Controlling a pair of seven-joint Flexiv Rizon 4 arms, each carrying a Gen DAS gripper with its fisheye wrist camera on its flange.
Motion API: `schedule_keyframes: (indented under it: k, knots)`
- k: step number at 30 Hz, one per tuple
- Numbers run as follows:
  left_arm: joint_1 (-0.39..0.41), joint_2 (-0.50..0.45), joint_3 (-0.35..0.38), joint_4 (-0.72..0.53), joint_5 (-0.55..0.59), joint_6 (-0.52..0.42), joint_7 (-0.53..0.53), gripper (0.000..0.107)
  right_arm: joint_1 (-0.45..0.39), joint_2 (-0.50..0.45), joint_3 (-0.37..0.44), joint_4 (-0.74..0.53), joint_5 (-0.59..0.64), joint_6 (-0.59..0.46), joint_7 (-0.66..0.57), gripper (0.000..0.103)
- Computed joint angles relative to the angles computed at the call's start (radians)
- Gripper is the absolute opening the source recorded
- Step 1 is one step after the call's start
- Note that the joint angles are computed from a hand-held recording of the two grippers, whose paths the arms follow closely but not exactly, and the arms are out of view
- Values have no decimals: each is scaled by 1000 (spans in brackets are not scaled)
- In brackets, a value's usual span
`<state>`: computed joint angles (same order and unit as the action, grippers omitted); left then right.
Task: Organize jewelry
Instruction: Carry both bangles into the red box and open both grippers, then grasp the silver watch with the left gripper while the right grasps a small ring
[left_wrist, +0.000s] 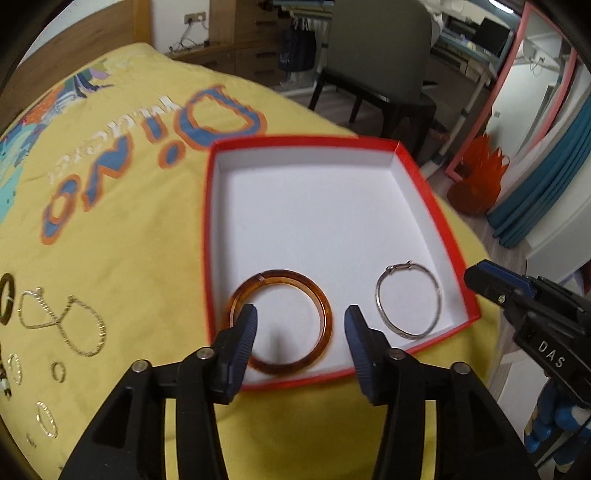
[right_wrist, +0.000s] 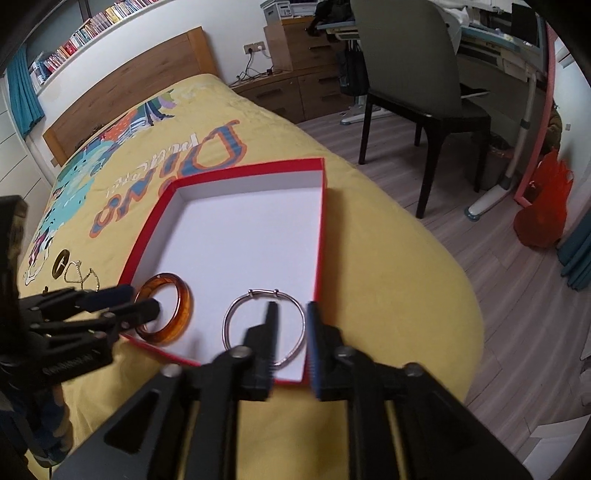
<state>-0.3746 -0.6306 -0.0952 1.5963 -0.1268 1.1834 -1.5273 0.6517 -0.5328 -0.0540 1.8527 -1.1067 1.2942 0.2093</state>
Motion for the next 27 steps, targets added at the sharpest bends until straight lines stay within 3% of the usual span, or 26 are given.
schedule_keyframes:
  k: [7, 15, 22, 27]
  knots:
    - [-11, 137, 50, 185, 36, 107, -77, 54, 6, 68, 35, 35, -60, -28, 39, 26]
    - [5, 338, 153, 459, 168, 152, -216, 54, 52, 33, 78, -41, -70, 2, 2, 26]
    - [106, 482, 196, 643, 277, 183, -333, 54, 127, -41, 90, -149, 22, 16, -110, 26]
    - [210, 521, 170, 754, 234, 235, -308, 54, 169, -110, 108, -236, 146, 18, -257, 26]
